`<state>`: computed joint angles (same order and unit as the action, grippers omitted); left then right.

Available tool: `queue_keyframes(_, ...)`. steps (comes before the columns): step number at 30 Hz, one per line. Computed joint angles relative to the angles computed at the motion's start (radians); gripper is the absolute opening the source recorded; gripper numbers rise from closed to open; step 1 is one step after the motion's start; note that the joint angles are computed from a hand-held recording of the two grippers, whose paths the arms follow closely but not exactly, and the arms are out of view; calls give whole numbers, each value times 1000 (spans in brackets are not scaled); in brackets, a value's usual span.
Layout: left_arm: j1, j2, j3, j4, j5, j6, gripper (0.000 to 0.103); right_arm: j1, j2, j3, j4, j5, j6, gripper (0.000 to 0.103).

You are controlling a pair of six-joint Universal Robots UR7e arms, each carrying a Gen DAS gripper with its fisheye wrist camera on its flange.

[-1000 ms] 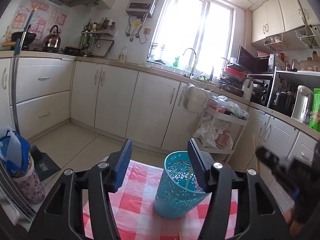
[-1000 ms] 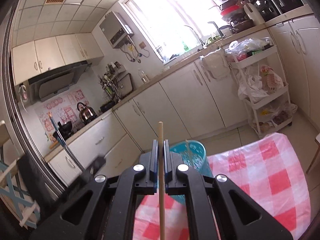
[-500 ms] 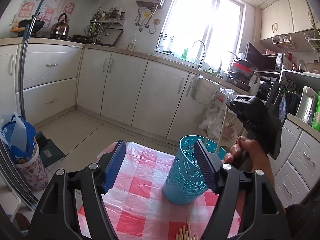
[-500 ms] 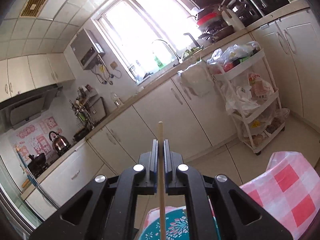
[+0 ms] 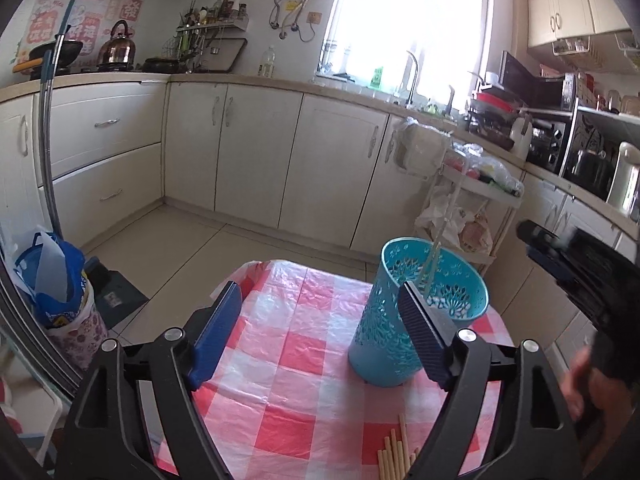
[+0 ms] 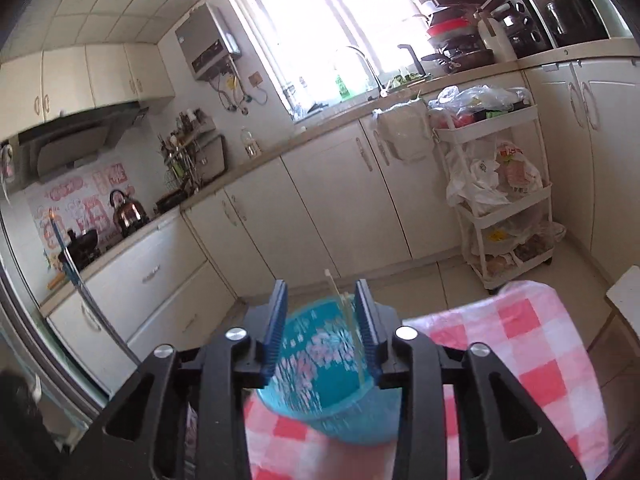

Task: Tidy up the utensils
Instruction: 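Lower the right gripper's stick into the blue cup and open the right gripper, then move both grippers back over the wooden stick pile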

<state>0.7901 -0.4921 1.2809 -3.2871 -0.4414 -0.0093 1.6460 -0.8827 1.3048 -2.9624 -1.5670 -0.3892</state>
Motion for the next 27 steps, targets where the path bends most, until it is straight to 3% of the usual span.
queue_keyframes(4, 14, -45, 45, 227, -23, -186, 77, -32, -130, 207, 115, -144, -101, 45)
queue_keyframes(8, 12, -74, 85, 357, -26, -276, 77, -64, -157, 299, 259, -258, -116, 25)
queue_keyframes(10, 10, -97, 121, 425, -33, -337, 77, -72, -152, 312, 299, -275, -116, 22)
queue_keyframes(17, 11, -143, 209, 636, -71, -535, 77, -57, -112, 324, 263, -350, -161, 19)
queue_keyframes(24, 15, -137, 205, 716, -90, -557, 77, -43, -71, 307, 205, -453, -228, 19)
queue_keyframes(27, 18, -121, 179, 775, -118, -541, 77, -53, -72, 298, 200, -451, -222, 18)
